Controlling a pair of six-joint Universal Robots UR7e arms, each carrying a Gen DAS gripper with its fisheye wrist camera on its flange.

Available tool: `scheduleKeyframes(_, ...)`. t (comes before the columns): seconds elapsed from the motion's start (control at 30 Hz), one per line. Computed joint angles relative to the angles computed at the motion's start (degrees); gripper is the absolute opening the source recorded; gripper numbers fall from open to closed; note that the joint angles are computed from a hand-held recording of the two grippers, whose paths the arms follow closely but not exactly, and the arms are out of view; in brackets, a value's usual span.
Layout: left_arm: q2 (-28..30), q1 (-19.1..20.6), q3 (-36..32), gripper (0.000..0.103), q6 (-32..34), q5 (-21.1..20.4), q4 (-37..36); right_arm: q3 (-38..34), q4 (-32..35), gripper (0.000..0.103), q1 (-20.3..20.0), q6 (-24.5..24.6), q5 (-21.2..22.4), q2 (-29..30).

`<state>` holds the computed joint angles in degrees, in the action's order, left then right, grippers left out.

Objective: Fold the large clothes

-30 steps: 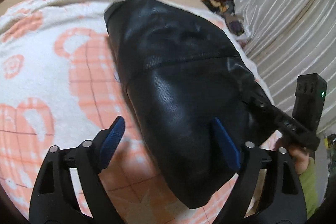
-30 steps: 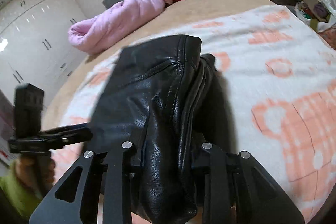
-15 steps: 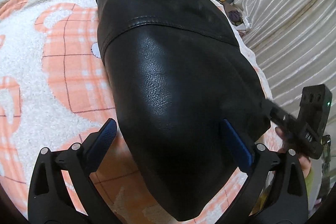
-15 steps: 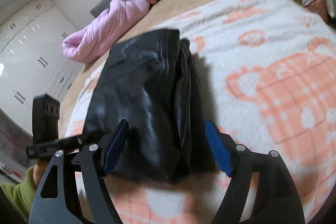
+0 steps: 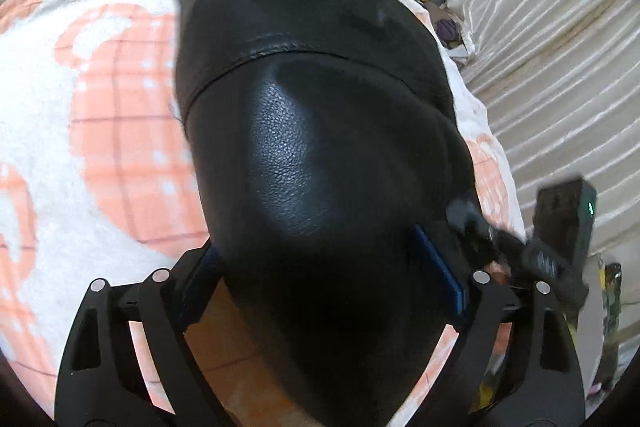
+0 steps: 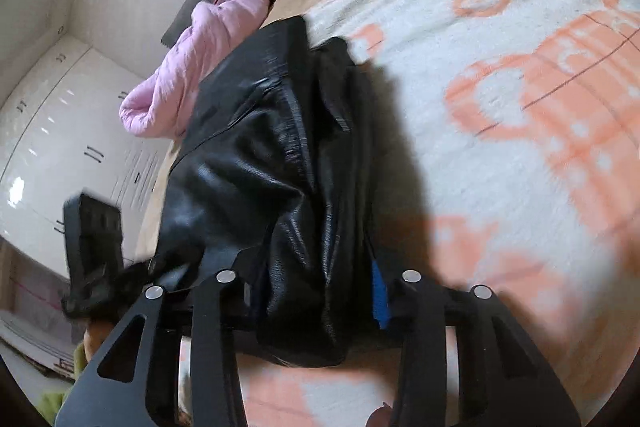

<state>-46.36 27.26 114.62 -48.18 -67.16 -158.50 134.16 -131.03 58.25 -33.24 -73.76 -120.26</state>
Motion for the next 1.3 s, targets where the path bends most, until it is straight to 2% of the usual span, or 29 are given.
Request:
scheduleKeyframes(0.1, -2.9, 0.4, 1.3, 0.081, 0.3, 2.2, 2.4, 3.8, -1.7, 0.043, 0.8, 0.8, 1.2, -1.6)
scheduleKeyframes(0.13, -3.3, 0.5, 1.4, 0.081, 0.7, 2.3, 3.1, 4.6, -3.1, 0.054, 1.4, 1.2, 0.2, -1.6)
scheduleKeyframes(0.17, -3.5, 0.6, 1.4, 0.081, 1.3, 1.9, 4.1, 5.3, -5.8, 0.068, 3.2, 1.2, -3.1, -1.8)
scheduleKeyframes(0.2, -3.6, 0.5, 1.8, 0.082, 1.7, 1.7, 4.1, 4.9, -6.0, 0.074, 4.3, 1.0, -5.2, -2.0)
scheduleKeyframes(0.23, -3.5, 0.2, 2.0, 0.082, 2.0, 2.2, 3.9, 4.3, -4.8, 0.075, 4.4, 0.5, -4.9, -3.3)
scheduleKeyframes(0.27, -3.5, -0.1, 2.2, 0.082, 2.0, 2.3, 3.7, 4.0, -3.8, 0.075, 3.6, -0.4, -2.6, -4.7)
scheduleKeyframes(0.3, -3.5, -0.3, 2.3, 0.082, 1.8, 2.7, 3.8, 3.5, -4.2, 0.075, 3.3, -0.7, 0.0, -7.2)
scheduleKeyframes(0.33, -3.6, -0.6, 2.5, 0.082, 1.6, 3.2, 3.6, 3.5, -6.7, 0.075, 3.9, -0.3, 0.3, -7.8)
scheduleKeyframes(0.37, -3.5, -0.8, 2.7, 0.082, 1.5, 3.6, 3.5, 3.2, -11.0, 0.074, 6.3, 1.5, -1.9, -7.2)
scheduleKeyframes(0.4, -3.2, -1.1, 2.5, 0.082, 1.2, 3.9, 3.4, 2.2, -15.2, 0.074, 10.2, 2.8, -6.0, -5.1)
scheduleKeyframes(0.47, -2.9, -1.4, 2.2, 0.082, 0.8, 4.6, 3.4, 0.4, -19.9, 0.061, 15.4, 4.2, -11.3, -0.3)
scheduleKeyframes(0.5, -3.0, -1.6, 2.5, 0.082, 0.6, 4.8, 3.2, -0.9, -22.1, 0.058, 18.1, 5.4, -14.3, 3.0)
scheduleKeyframes(0.57, -3.2, -1.7, 2.9, 0.082, 0.5, 5.0, 3.0, -2.8, -24.5, 0.057, 21.3, 7.2, -19.0, 7.8)
scheduleKeyframes(0.63, -2.9, -1.7, 2.4, 0.082, 0.4, 5.0, 3.2, -3.7, -30.5, 0.057, 25.3, 7.4, -25.9, 13.8)
scheduleKeyframes(0.77, -3.2, -1.6, 2.6, 0.082, 0.8, 4.8, 3.2, -6.2, -29.1, 0.060, 25.5, 11.8, -29.6, 19.8)
scheduleKeyframes(0.8, -3.3, -1.6, 2.6, 0.082, 0.8, 4.8, 3.2, -6.8, -28.0, 0.059, 24.7, 13.5, -29.1, 20.6)
scheduleKeyframes(0.83, -3.3, -1.5, 2.7, 0.082, 0.9, 4.7, 3.1, -6.8, -27.5, 0.043, 23.9, 13.8, -27.6, 20.7)
scheduleKeyframes(0.87, -3.5, -1.5, 2.9, 0.082, 1.1, 4.7, 3.0, -6.0, -28.4, 0.033, 23.3, 13.4, -26.7, 20.4)
scheduleKeyframes(0.9, -3.6, -1.4, 3.0, 0.082, 1.0, 4.7, 3.0, -5.4, -30.2, 0.027, 23.3, 12.2, -26.5, 20.1)
scheduleKeyframes(0.93, -3.8, -1.3, 3.1, 0.082, 1.0, 4.7, 2.9, -4.9, -30.3, 0.021, 22.6, 11.2, -24.3, 19.2)
scheduleKeyframes(1.03, -4.6, -1.6, 3.6, 0.083, 1.2, 4.9, 3.2, -4.8, -29.8, 0.013, 21.4, 10.5, -20.9, 17.8)
scheduleKeyframes(1.17, -5.4, -3.9, 3.8, 0.085, 1.8, 7.7, 5.5, -5.1, -31.6, 0.010, 22.0, 6.9, -19.1, 17.0)
scheduleKeyframes(1.23, -5.0, -4.9, 3.4, 0.085, 2.7, 9.1, 7.0, -5.9, -31.8, 0.010, 22.4, 6.3, -19.7, 17.7)
scheduleKeyframes(1.3, -4.5, -5.1, 3.0, 0.085, 3.1, 9.6, 7.9, -7.0, -31.4, 0.010, 22.6, 5.7, -22.4, 19.9)
